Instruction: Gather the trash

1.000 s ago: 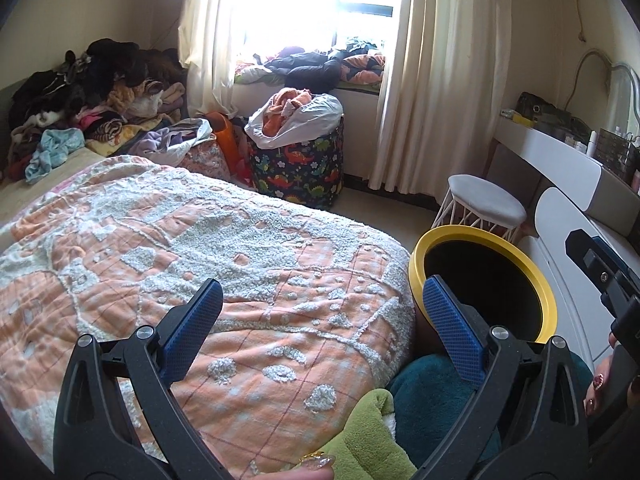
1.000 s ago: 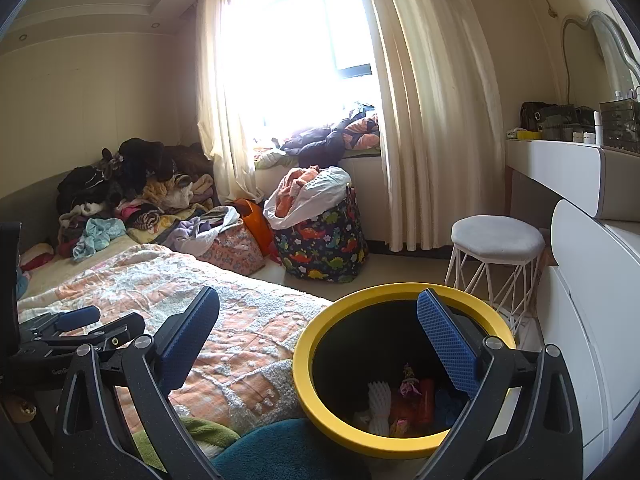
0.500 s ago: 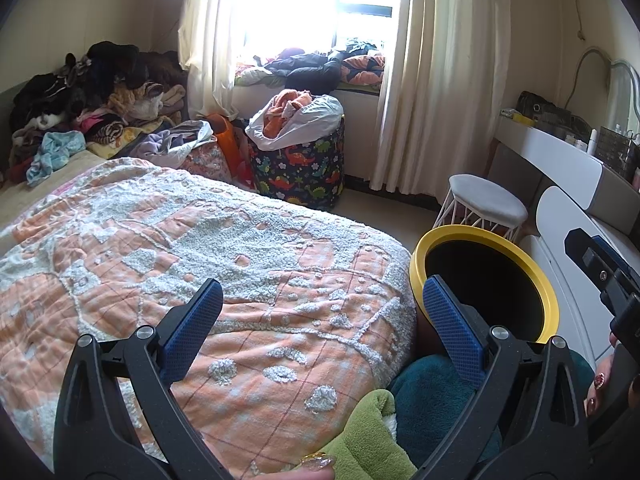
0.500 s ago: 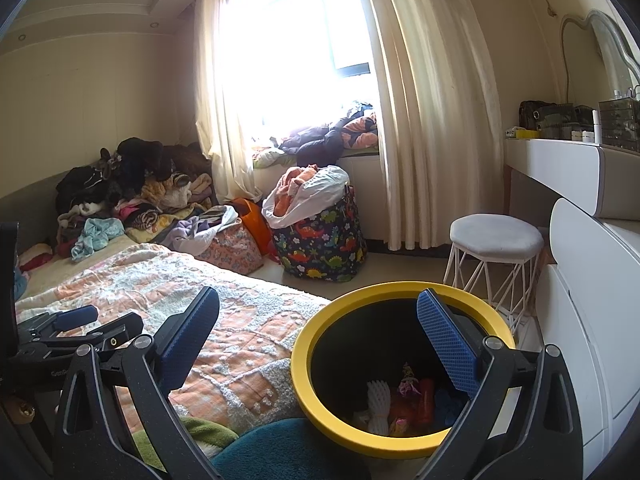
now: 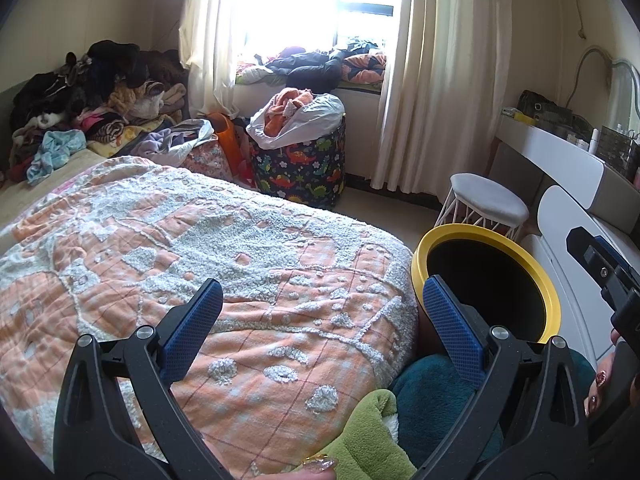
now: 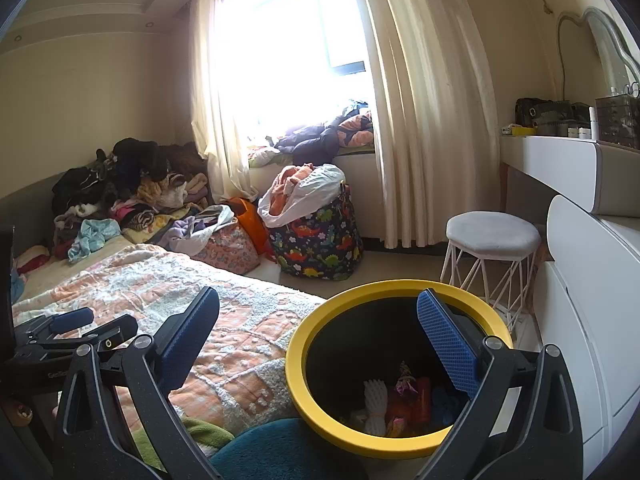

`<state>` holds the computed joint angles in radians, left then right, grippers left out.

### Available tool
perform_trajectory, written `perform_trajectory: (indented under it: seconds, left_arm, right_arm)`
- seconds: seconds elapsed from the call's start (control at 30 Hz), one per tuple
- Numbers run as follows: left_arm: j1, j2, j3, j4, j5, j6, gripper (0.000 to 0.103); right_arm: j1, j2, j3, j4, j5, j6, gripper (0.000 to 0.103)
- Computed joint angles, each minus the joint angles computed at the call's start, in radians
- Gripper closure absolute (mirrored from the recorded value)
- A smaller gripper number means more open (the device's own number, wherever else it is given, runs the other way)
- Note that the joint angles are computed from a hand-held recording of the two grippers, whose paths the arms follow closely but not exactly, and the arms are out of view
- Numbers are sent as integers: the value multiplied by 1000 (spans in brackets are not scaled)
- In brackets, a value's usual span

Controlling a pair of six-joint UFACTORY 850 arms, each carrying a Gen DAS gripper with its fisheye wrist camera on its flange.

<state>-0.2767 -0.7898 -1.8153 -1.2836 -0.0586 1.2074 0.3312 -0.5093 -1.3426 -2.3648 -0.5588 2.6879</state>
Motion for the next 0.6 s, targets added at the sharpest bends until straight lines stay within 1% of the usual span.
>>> perform_trajectory:
  seconds: [0.07,0.13,0.27,0.43,0.47,0.53,0.57,0.6]
  left_arm:
    - [0,0,1,-27,0,27,11]
    - [1,-1,-1,-10,0,11,11]
    - [0,0,2,-42,-1,42,11]
    - [2,-1,0,-11,-4,10,11]
    - [2,-5,-6,26,-5,-28,11]
    - [3,-6,-9,27,-6,-28,11]
    - [2,-5,-6,1,-4,-3,11]
    - [2,-5,-6,17,-4,-20,11]
  right_arm:
    - [-2,0,2,-5,-1,5,7]
    - [-2,0,2,-4,1,4,7]
    - [-2,0,1,-4,1,4,7]
    - [-4,1,1,-5,5,5,7]
    - [-3,1,1,-3,3,3,7]
    - [-3,0,0,-4,4,4,7]
    - [-3,1,0,-7,5,6,6]
    - [-4,1,1,-10,8,8,6]
